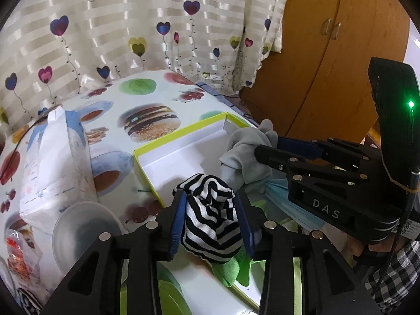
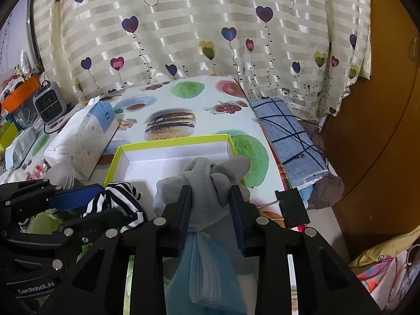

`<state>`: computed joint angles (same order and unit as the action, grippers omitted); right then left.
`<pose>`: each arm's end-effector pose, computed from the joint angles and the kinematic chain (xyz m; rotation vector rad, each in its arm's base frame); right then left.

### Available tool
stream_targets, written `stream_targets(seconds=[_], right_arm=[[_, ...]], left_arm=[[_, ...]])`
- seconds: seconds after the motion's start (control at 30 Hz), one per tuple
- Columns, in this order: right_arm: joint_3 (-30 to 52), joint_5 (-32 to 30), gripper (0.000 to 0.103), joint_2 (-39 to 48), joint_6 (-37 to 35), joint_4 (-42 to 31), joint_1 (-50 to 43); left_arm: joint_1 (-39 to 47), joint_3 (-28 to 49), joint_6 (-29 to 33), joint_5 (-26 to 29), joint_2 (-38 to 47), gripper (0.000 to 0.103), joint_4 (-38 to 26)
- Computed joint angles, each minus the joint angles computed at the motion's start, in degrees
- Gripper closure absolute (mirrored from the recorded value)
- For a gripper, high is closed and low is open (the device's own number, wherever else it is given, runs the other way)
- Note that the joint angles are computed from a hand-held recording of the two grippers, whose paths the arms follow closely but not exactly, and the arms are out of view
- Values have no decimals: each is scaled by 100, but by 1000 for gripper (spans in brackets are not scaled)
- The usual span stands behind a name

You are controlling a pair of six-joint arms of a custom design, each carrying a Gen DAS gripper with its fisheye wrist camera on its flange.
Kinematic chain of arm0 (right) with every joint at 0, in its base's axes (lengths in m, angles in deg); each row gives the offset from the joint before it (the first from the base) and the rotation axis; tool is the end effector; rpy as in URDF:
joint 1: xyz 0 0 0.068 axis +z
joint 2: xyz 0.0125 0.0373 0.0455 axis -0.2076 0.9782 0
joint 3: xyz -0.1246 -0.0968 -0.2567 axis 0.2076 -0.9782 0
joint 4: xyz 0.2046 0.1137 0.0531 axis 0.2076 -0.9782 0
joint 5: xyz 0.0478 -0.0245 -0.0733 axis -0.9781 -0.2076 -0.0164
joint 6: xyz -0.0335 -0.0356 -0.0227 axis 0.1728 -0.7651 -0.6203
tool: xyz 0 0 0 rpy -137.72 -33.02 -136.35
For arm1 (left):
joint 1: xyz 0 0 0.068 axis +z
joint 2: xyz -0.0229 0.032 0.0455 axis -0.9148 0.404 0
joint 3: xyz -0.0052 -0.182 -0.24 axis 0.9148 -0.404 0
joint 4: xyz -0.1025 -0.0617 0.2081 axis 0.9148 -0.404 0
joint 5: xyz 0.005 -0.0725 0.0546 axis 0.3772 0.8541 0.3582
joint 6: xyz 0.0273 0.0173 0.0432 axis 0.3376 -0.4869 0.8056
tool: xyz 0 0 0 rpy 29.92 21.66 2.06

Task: Organize soft objects
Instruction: 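Lower both socks into the box and open both tools, then withdraw both tools from the box toward the remaining socks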

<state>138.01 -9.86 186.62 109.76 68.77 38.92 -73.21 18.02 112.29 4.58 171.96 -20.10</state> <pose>0.2798 0.3067 0.1256 0.4427 2.3003 -0.1082 0.3741 -0.0666 0.1387 1.0929 2.2291 -0.6024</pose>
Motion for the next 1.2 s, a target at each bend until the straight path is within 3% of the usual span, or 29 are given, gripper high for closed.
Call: stream_targets(seconds=[0.13, 0.57, 1.2], right_arm=[[-39, 53, 57, -26, 23, 32, 12], [156, 269, 57, -69, 213, -259, 178], [878, 642, 57, 21, 844, -1277, 647]], left_arm=[[24, -71, 27, 36, -84, 61, 17], [207, -234, 89, 98, -344, 50, 38], [802, -726, 364, 256, -1002, 49, 8]])
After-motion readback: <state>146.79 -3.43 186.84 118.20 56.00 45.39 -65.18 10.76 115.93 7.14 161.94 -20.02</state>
